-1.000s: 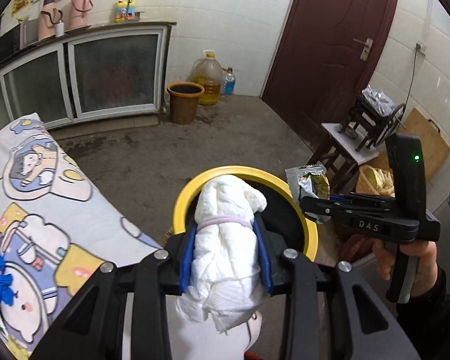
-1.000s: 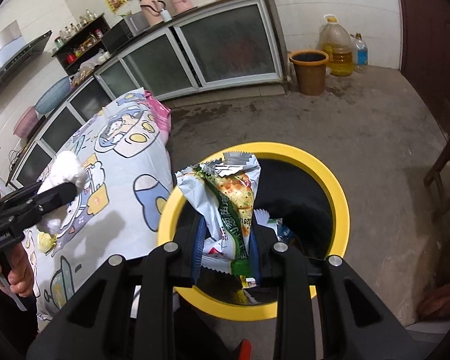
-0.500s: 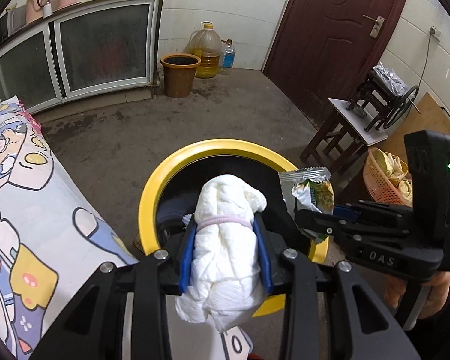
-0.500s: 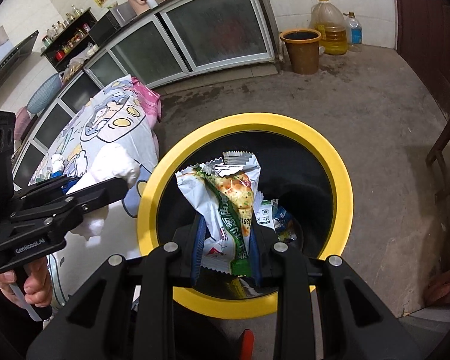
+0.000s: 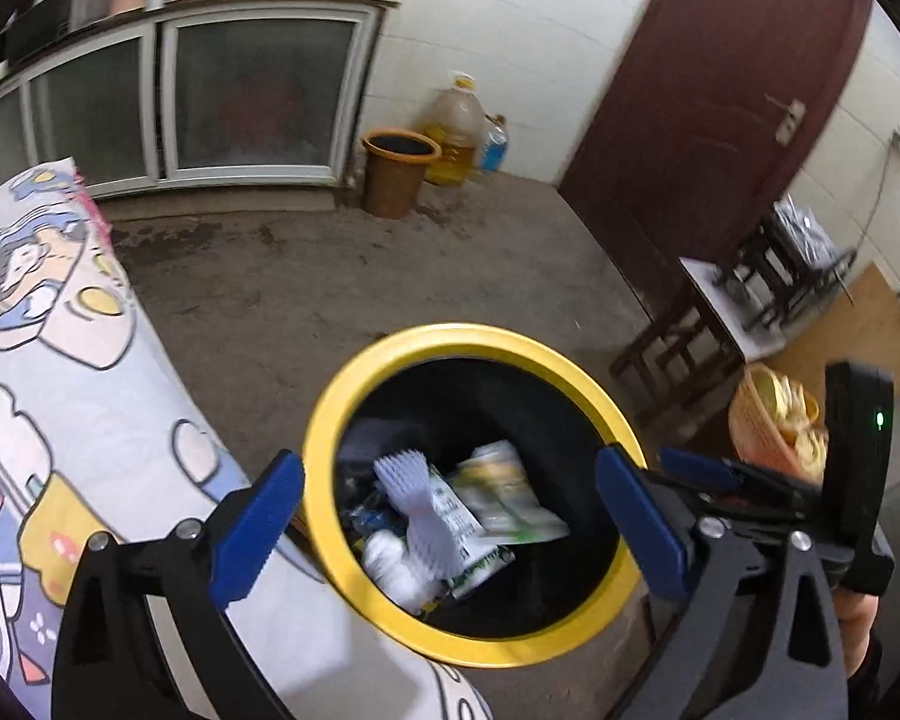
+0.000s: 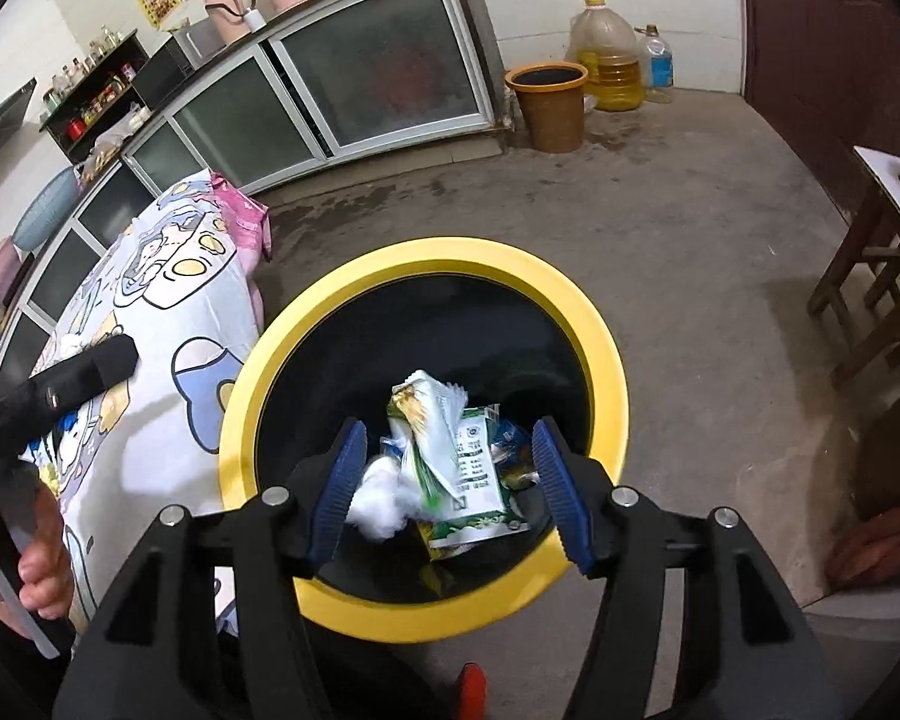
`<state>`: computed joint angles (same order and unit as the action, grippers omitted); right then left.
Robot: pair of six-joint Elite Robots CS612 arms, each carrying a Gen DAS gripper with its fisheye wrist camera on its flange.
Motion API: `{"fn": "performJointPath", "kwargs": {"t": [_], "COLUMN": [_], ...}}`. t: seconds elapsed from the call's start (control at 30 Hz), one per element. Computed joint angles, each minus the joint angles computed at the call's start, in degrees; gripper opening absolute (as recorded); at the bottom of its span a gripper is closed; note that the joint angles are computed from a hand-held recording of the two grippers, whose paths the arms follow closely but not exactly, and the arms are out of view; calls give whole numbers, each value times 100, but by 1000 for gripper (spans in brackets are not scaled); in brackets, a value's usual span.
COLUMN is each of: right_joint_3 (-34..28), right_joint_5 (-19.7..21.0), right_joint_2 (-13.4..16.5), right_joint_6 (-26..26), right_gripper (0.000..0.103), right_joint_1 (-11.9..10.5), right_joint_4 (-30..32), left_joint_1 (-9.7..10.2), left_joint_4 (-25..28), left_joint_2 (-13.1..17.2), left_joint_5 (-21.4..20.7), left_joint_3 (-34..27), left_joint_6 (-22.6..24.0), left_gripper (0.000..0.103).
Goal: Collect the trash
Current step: 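Carry the tissue and wrapper over the bin and open both tools to drop them, then grasp the blue gloves with the left tool while the right tool grasps the yellow cloth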
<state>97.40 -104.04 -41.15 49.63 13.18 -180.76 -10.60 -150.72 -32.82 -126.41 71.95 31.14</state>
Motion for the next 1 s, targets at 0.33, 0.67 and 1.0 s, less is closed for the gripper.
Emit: {"fn": "performJointPath", "kwargs": {"t": [0.33, 0.67, 1.0], "right_joint_3": [51, -903, -2713], "right_joint_5": [34, 483, 1676], "right_joint_2": [12, 374, 1099], "right_joint_6": [-282, -1487, -3241], "right_gripper": [56, 62, 67], "right_joint_1": [129, 395, 794], "right_joint_4": [-592, -720, 136], "left_joint_1": [396, 1115, 1842], "left_joint_4": [-503, -1142, -1244], "left_joint_2": [48, 117, 676], "left_joint_5": [23, 235, 1487], "left_joint_3": [-172, -517, -1569], "left_joint_6": [-281, -399, -650], "left_gripper": [95, 95, 95]}}
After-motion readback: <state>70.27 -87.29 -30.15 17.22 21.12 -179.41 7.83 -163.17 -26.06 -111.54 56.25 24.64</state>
